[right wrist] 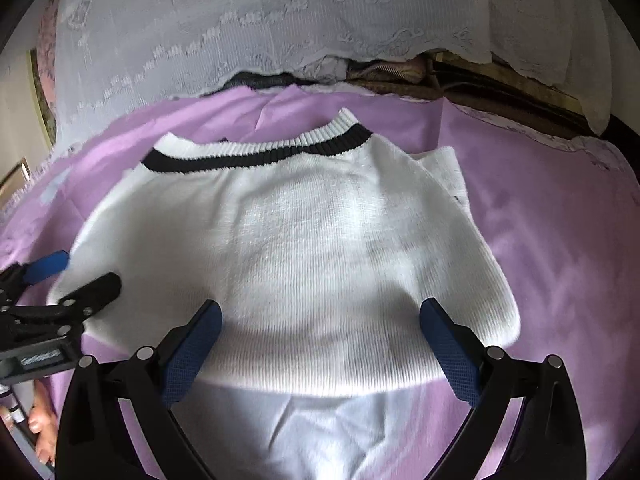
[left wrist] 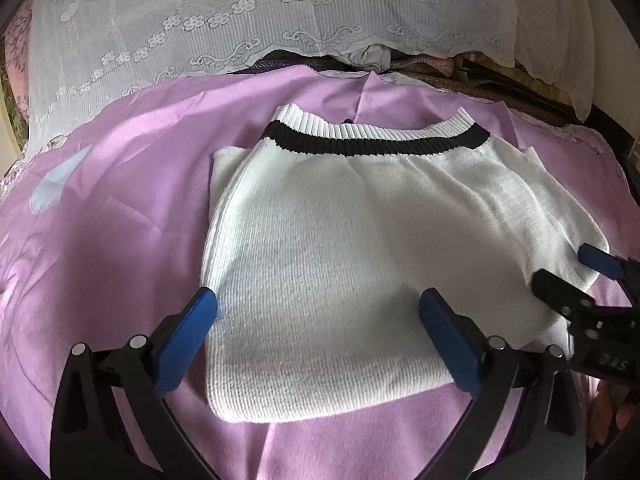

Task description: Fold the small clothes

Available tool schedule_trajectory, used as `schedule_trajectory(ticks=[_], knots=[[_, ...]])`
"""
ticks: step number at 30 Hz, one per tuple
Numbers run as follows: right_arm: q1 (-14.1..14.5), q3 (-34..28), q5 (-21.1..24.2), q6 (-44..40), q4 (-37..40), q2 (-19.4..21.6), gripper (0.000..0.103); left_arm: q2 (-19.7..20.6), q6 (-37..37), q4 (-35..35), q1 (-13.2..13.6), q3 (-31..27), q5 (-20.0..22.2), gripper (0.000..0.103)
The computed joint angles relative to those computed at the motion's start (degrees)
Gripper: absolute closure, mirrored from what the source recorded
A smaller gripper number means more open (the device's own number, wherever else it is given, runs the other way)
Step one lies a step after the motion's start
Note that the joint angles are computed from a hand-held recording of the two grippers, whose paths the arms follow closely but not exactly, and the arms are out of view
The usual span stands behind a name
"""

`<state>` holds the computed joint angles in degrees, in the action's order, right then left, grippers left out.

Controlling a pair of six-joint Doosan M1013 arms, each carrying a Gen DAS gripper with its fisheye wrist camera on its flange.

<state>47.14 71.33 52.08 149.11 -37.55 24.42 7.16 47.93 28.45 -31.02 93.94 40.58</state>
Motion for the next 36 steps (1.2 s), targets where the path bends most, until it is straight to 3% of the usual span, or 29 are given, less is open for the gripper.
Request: schedule_trajectory(ticks=[6,10,15,25,31,36], knots=[[-0.3,9.4,-11.0,16.0,-2.5,-6.2,0.003,-0.2,0.0,-0.5,0.1,0.3,-0.5,0.004],[-2.3,17.4,-23.8,27.8,2.6,-10.6,0.004,-0.3,0.0,-0.7,0.1,0.3,-0.6,0.004],[-2.5,20.0,-28.8,33.1,1.4,-11.9,0.004,-0.2,0.6,-1.4,0.3,0.3,-0.7,0.004],[-4.6,21.6,-33.6,44.0,-2.0,-12.3,0.004,0.1,0.7,-1.0,0.2,-0.1,0.2,0.004],[-6.0,17.4,-28.6,39.3,1.6,-9.7,0.005,0.1,0.5,-0.7,0.1,-0.1,0.4,0.004],[-6.0,11.9,-21.2,36.7,-0.5,-5.9,0.005,0.3,0.6,-0.5,0.0,-0.3,0.7,0.004]])
